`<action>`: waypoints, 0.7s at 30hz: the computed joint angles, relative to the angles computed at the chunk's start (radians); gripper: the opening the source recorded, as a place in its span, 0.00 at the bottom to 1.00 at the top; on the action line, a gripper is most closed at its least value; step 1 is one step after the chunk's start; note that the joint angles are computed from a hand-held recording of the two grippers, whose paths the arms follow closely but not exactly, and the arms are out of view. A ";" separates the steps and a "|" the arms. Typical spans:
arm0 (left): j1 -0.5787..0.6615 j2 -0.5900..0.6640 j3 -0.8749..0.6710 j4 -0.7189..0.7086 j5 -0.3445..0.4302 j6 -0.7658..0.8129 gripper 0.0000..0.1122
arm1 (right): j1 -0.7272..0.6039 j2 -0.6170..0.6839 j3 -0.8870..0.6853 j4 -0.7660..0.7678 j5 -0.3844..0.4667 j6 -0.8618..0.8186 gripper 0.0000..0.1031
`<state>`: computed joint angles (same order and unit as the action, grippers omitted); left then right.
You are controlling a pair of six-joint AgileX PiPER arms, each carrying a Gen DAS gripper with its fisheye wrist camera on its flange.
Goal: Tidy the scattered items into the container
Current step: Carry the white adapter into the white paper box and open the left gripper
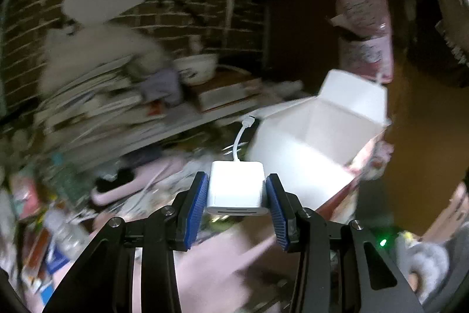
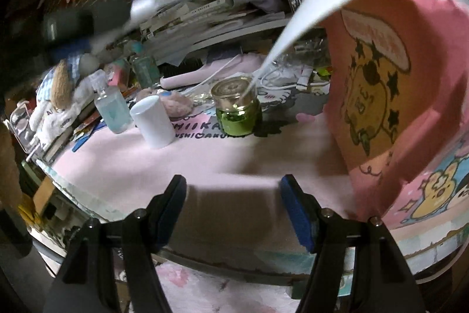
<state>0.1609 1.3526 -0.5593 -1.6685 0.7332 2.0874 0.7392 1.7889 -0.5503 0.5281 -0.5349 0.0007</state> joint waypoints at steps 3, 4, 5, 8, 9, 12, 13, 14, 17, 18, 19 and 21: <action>-0.070 0.017 -0.082 0.098 0.005 -0.122 0.32 | 0.002 0.000 0.005 -0.006 -0.007 0.010 0.62; -0.100 0.023 -0.110 0.132 -0.002 -0.163 0.32 | 0.002 0.000 0.008 -0.010 -0.011 0.015 0.62; -0.134 0.030 -0.141 0.168 -0.009 -0.207 0.32 | 0.002 -0.001 0.013 -0.015 -0.016 0.022 0.62; -0.217 0.060 -0.237 0.286 0.005 -0.346 0.32 | -0.004 -0.003 0.021 -0.035 -0.023 0.036 0.63; -0.238 0.075 -0.269 0.326 0.015 -0.391 0.32 | -0.005 -0.003 0.023 -0.041 -0.026 0.041 0.63; -0.325 0.141 -0.393 0.479 0.020 -0.566 0.32 | -0.008 0.003 0.025 -0.068 -0.038 0.069 0.66; -0.353 0.162 -0.425 0.523 0.012 -0.615 0.32 | -0.007 0.006 0.025 -0.072 -0.042 0.073 0.66; -0.380 0.190 -0.463 0.576 0.010 -0.674 0.32 | -0.007 0.007 0.026 -0.073 -0.044 0.075 0.66; -0.443 0.278 -0.583 0.732 0.024 -0.857 0.32 | -0.006 0.010 0.030 -0.083 -0.055 0.086 0.66; -0.461 0.300 -0.612 0.775 0.024 -0.904 0.32 | -0.007 0.011 0.031 -0.088 -0.057 0.090 0.66; -0.480 0.320 -0.638 0.818 0.022 -0.951 0.32 | -0.009 0.011 0.033 -0.096 -0.060 0.096 0.66; -0.507 0.352 -0.675 0.877 0.026 -1.015 0.32 | -0.014 0.009 0.036 -0.111 -0.062 0.107 0.66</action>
